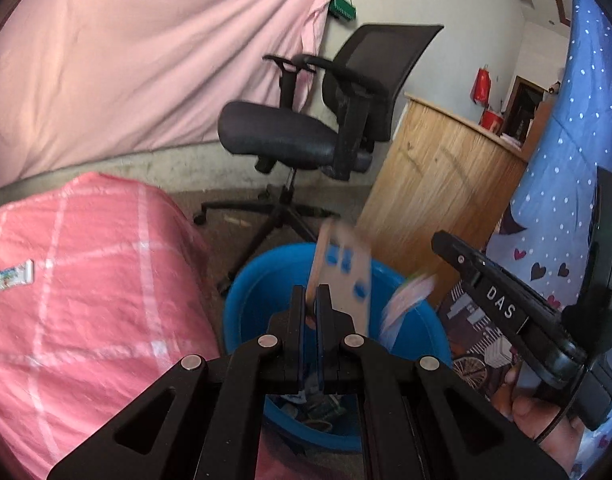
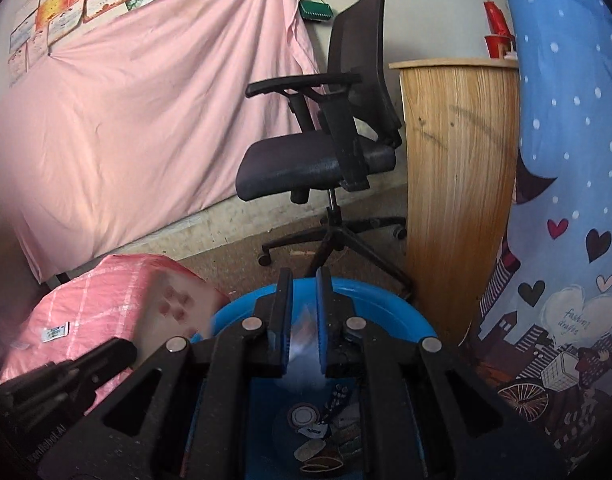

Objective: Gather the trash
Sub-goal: 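Open both tools to drop the phone case and packet into the bucket, then move both tools back over the ointment tubes on the bed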

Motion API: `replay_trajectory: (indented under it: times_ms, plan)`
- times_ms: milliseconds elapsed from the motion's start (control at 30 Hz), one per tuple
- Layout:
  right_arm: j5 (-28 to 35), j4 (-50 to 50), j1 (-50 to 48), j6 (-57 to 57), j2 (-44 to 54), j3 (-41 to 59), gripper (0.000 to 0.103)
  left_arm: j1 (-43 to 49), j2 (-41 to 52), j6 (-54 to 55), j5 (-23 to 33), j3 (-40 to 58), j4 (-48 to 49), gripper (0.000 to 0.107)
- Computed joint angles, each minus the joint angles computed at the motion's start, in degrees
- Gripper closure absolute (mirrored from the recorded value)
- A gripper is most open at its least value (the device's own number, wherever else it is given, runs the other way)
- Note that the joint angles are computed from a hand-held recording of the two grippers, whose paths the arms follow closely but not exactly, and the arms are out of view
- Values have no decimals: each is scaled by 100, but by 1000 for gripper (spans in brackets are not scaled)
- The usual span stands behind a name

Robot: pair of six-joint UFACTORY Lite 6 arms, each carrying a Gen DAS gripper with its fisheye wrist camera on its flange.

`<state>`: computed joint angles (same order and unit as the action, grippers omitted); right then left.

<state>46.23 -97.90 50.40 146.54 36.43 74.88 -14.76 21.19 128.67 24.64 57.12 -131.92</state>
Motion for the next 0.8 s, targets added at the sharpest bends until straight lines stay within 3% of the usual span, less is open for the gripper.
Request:
replay_trajectory:
  times_ms: [600,800]
  plan:
    - [-51,-67,-54,25,51,62,72,116,-6,100,-167,2,-170,104]
    - [176,-369,77,257,33,86,62,422,-325,368,-112,-211,-281,104]
